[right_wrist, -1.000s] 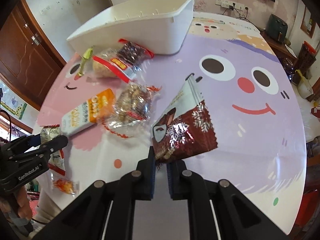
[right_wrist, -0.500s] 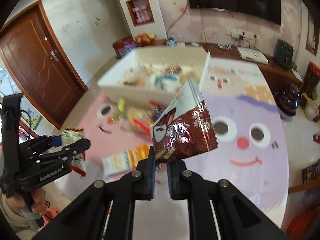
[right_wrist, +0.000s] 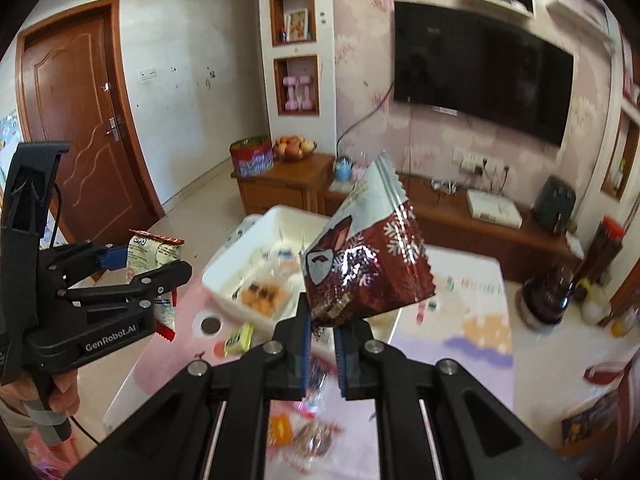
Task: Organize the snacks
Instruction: 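Carry both packs into the white bin and open both tools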
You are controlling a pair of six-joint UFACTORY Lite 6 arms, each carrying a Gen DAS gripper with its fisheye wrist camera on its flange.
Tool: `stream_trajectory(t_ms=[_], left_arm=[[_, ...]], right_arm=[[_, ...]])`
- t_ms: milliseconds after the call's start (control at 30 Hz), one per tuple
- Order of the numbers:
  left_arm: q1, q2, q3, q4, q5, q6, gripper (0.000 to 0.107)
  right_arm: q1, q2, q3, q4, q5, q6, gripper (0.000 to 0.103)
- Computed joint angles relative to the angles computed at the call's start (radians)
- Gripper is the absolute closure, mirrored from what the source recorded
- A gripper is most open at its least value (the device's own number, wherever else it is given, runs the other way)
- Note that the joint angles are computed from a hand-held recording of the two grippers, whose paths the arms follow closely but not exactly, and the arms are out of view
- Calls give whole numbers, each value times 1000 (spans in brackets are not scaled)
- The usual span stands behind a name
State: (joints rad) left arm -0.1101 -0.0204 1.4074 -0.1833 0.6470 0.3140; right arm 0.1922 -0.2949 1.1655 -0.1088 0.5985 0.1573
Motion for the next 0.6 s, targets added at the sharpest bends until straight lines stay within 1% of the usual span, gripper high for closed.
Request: stream_trajectory(t_ms=[33,133,233,300,400,500,600], left_arm=[[-2,29,42,10,4,-10,61],[-12,103,139,47,11,-44,61],[-22,211,263,94,11,-96,61],[-29,293,362,116,22,-124,61],[-46,425,529,169,49,-181,61],[-61,565,717,209,97,-227,61],[-76,716,926,226,164,-254,61]], right_arm=[[14,31,38,-44,-3,29,93],[35,97,116,-104,-1,75,93],[36,176,200,-134,-9,105,93],[20,254,289,-108,-4,90,93],[2,328,369,-92,-2,91,93],[-25,400,447,-42,3,63,93],[-38,467,506,-46,-3,71,93]])
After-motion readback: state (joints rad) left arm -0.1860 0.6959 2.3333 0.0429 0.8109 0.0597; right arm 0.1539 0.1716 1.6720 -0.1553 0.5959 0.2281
